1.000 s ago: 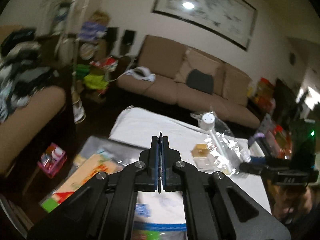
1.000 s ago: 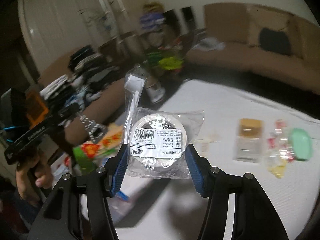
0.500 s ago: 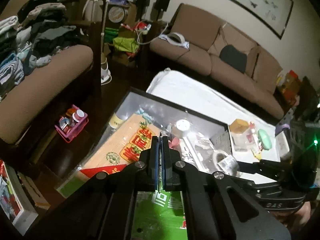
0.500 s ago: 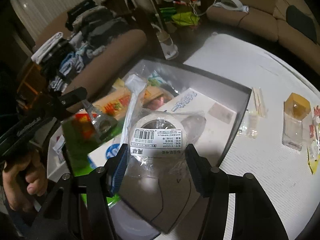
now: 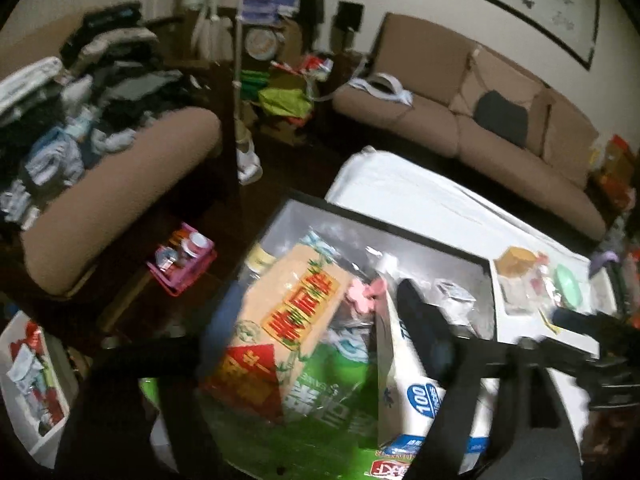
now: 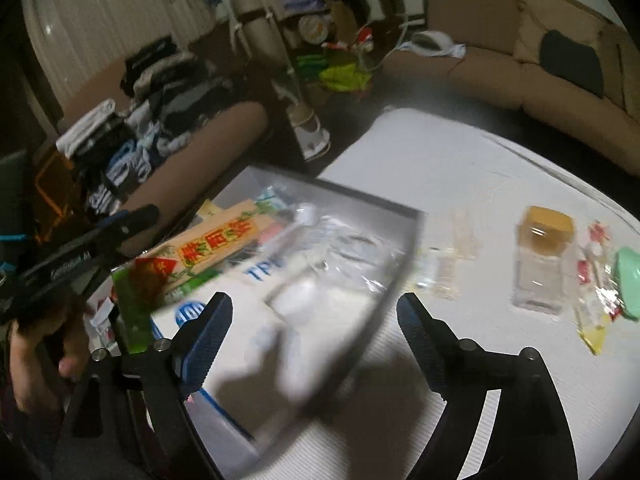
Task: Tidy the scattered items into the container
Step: 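Move the right tool to the yellow plastic bag and grasp it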
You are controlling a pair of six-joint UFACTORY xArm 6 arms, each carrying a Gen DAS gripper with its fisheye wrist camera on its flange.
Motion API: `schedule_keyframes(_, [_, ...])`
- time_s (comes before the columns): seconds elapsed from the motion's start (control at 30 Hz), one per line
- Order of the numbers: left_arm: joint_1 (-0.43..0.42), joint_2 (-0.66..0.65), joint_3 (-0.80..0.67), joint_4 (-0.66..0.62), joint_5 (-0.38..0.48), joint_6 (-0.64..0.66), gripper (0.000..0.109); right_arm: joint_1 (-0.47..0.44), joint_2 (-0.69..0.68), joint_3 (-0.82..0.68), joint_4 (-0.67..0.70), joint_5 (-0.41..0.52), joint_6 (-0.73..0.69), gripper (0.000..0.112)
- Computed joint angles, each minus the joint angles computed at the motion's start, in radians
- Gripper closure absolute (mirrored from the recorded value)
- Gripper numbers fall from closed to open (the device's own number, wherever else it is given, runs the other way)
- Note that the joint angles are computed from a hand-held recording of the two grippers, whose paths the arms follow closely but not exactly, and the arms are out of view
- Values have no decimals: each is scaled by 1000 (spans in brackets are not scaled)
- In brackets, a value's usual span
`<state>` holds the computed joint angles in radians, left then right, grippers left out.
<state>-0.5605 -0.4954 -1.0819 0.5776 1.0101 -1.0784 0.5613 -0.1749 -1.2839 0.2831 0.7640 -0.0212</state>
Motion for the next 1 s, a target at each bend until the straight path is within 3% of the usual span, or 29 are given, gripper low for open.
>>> schedule_keyframes(0.17, [-62, 26, -72, 48, -20, -25, 6, -218, -206, 205, -62, -11, -23, 19])
schedule_keyframes(0.23, [-104, 60, -121, 74, -37, -23, 6, -327, -248, 259, -102, 4, -28, 19])
schedule_keyframes(0.33, [-163, 154, -223, 60, -70, 21, 6, -473, -257, 309, -134, 13, -64, 19])
schedule_keyframes(0.43, [-223, 284, -336, 22, -113, 94, 6, -564, -212, 327, -141, 0, -100, 19])
schedule_keyframes(0.53, [-269, 402, -416, 22, -192, 116, 6, -573, -113, 309, -134, -48, -164, 19])
schedule_keyframes(0.63, [-280, 488, -415, 25, -351, 49, 6, -547, -2, 293, -167, -166, -222, 20])
schedule_keyframes(0.7, [-282, 547, -422, -41, -412, 60, 6, -546, 62, 288, -217, -248, -219, 20])
schedule_keyframes(0.8, [-288, 646, -507, -180, -351, 159, 6, -546, 146, 255, -185, -311, -269, 20])
schedule_keyframes(0.9, [-280, 660, -499, -207, -361, 167, 6, -540, 197, 221, -85, -293, -359, 20])
schedule_keyframes(1.0, [-265, 655, -481, -244, -363, 177, 6, -531, 207, 248, -87, -371, -367, 27])
